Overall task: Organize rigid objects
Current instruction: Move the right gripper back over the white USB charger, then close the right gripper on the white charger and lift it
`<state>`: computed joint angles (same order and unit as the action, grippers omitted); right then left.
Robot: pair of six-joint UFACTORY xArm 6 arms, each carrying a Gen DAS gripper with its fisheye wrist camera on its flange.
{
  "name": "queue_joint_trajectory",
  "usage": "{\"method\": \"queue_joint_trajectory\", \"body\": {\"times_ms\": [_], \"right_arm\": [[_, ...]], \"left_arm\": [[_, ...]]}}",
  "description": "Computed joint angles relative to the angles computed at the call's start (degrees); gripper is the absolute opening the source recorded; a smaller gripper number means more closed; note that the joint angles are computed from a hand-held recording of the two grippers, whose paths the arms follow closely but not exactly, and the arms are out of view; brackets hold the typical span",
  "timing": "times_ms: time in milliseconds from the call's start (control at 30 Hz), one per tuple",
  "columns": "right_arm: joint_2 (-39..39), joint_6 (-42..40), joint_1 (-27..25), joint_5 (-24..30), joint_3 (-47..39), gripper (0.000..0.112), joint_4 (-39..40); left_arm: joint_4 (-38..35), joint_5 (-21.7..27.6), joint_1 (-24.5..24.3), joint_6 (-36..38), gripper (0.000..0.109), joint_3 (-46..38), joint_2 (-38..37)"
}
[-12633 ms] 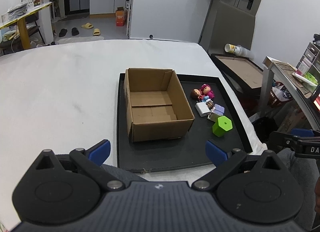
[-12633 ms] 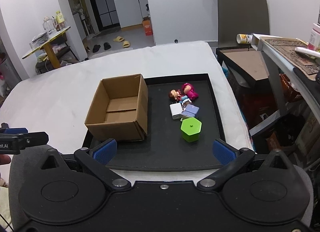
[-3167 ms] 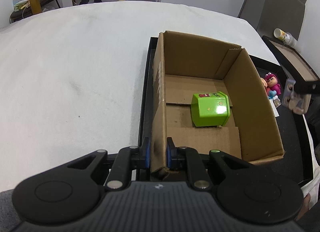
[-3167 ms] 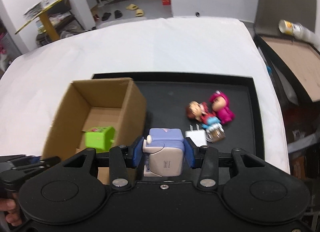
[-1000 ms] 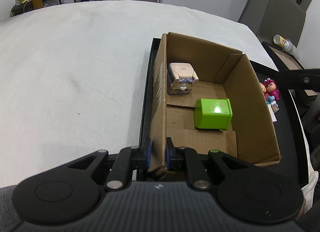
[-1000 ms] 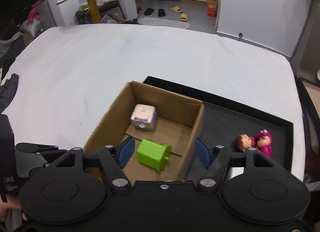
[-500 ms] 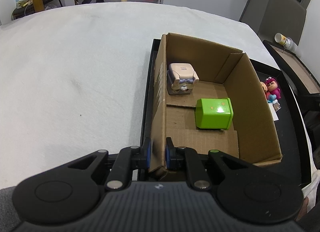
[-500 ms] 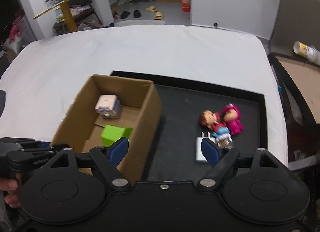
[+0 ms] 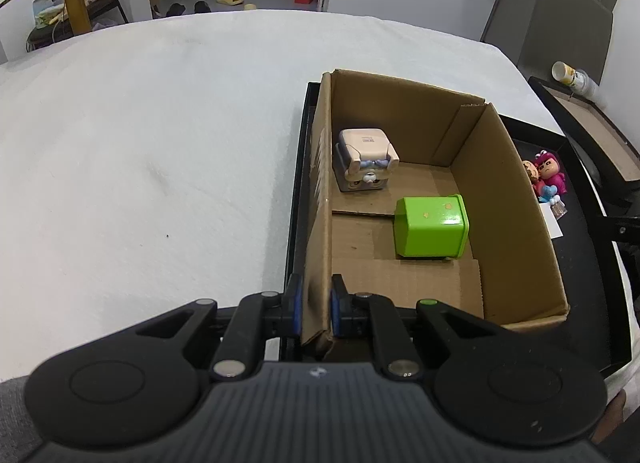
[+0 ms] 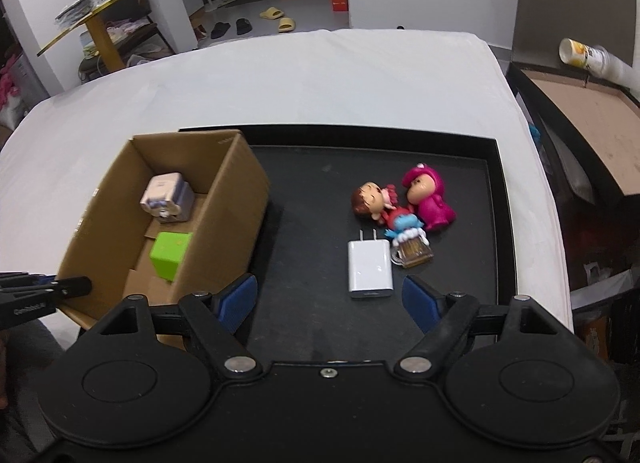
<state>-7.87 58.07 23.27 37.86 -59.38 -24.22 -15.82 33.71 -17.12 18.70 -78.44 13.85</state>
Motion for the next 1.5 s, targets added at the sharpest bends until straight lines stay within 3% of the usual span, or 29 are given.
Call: {"method": "queue_joint_trajectory", "body": {"times_ms": [200,433,867,1000,1133,1500], "right_arm": [[0.7,0.7,-1.1,-2.5,2.4,0.077,0.7],[2.5,0.0,-2.7,-5.7,3.9,0.066,3.1],[6.7,-1.3,-4.5,-9.0,3.0,0.063,2.8],[8.1,-1.8,-4.6,-8.6,2.5,0.06,3.0],[9.0,-2.1,-4.4,-8.4,2.0,0.038,3.0],[6.5,-2.6,-3.4,-7.2,2.8,0.037,3.2]], "left_arm": [[2.5,-0.6,-0.4,-1.4,0.013,0.1,0.1],[6.4,-0.7,-1.0,-4.0,0.013,-0.3,0.6],[8.2,-0.6,-1.3,-5.5,0.012,-0.5,0.7],[8.7,-0.5,-1.3,-5.7,0.012,-0.5,0.7],[8.9,-0.4,-1.3,-5.9,0.012,-0.6,0.8],[8.8,-0.3,-1.3,-5.8,0.012,-0.6,0.7]]}}
